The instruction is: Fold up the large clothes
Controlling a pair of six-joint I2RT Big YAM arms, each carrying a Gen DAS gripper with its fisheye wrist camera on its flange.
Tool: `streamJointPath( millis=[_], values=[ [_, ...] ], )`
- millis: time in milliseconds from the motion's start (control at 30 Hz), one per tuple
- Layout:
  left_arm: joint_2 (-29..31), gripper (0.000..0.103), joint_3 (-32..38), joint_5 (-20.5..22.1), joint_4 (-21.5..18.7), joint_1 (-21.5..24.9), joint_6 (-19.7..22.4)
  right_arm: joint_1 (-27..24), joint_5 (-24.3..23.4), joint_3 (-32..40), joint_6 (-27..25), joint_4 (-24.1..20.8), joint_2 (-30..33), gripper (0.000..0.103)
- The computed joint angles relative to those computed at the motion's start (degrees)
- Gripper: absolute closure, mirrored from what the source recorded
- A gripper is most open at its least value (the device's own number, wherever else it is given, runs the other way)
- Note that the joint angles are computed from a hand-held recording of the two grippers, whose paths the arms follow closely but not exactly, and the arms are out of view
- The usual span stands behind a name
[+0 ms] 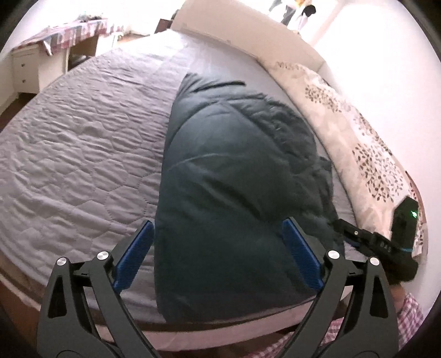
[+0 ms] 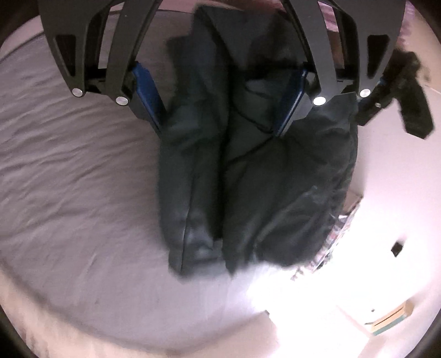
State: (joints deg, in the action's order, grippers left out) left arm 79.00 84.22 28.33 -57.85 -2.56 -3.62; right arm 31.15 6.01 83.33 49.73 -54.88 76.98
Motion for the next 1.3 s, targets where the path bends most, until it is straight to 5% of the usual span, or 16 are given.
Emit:
streamJointPath(
  millis=[67, 167, 233, 500, 1300],
  values=[
    [-1.88, 0.01, -1.18, -1.25, 1.01, -0.1, -0.73, 2.76, 7.14, 1.62, -1.84, -2.9, -0.66, 0.037],
    [-5.73, 0.01, -3.98, -5.74, 3.11, -1.26, -1.47, 7.76, 13.24, 3.36, -6.08, -6.09, -1.16, 0.076],
    [-8.32, 0.01, -6.08, -8.94, 4.04, -2.24, -0.86, 9.44, 11.8, 1.6, -7.87, -4.96, -2.43, 0.101],
    [-15.94, 0.01, -13.11, -12.03, 4.05, -3.83, 1.46, 9.82, 7.83, -0.09, -6.57, -9.76, 1.24, 0.102],
    [-19.5, 0.01, -15.7, -19.53, -2.91, -6.55, 4.96, 11.55, 11.96, -0.43, -1.09, -11.47, 1.46, 0.102]
  ],
)
